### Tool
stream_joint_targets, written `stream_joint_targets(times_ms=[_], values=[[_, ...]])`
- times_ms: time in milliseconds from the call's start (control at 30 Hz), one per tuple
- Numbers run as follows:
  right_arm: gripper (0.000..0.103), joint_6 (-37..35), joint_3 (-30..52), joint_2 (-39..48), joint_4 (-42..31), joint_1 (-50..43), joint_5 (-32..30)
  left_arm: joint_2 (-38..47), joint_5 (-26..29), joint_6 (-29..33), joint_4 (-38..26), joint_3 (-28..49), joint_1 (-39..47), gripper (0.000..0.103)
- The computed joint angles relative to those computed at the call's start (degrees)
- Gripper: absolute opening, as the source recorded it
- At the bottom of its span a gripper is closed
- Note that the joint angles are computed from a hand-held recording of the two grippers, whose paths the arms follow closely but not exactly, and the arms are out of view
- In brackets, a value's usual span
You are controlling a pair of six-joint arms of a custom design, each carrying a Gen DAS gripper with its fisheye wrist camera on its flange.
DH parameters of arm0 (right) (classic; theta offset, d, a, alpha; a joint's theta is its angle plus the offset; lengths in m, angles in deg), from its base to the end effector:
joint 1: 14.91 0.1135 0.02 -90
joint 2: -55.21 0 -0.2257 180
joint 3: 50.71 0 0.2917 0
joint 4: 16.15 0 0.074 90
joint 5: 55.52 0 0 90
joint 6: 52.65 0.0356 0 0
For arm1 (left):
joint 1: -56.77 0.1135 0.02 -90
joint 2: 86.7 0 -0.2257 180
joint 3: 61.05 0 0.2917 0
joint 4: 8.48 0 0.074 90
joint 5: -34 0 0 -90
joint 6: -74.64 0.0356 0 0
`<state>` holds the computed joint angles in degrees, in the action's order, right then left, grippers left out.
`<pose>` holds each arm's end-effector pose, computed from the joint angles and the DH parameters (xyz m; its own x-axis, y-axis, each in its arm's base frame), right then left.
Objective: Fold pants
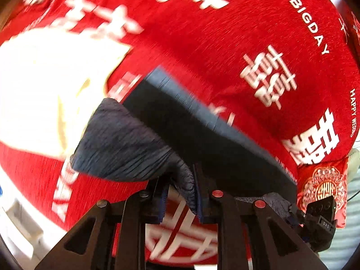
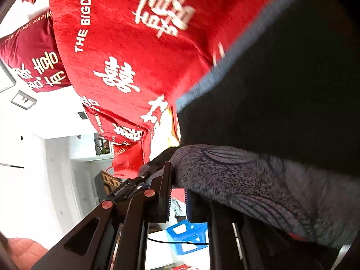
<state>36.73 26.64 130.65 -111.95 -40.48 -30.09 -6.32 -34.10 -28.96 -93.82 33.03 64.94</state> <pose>0.2383 -0.0784 0.2526 -0.9025 0.4267 0.0581 0.2309 0.3655 0.9017 0.2982 0.0294 0.3035 -0.9095 -0.3510 -0.2229 -0.2360 0.8772 -0.4181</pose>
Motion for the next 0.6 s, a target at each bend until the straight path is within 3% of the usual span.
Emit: stream_joint_targets(times_ms=[133,300,367,533,600], values=[[0.011,-0.64,12.74,15.94,3.38,1.74,3.76,15.11,-3.54,-1.26,8.22,9.2,-4.53,0.022],[0.011,3.9,27.84,34.71,10.2,7.06,10.24,31.24,-11.13,-2.28,14.59,17.33,-8.46,0.022],[0.011,4.7,32.81,40.79,12.01,8.55,12.23,36.2,-14.27,-3.68,15.37,19.94,-9.63,0.028],[0.012,8.88,41.82,51.82,11.86,9.61,15.63,40.55,-17.65,-4.54,14.1,24.7,-10.22,0.056],[0.029,8.23,43.32,52.01,9.49,9.47,15.14,38.28,-19.42,-3.34,13.21,24.26,-10.08,0.074]])
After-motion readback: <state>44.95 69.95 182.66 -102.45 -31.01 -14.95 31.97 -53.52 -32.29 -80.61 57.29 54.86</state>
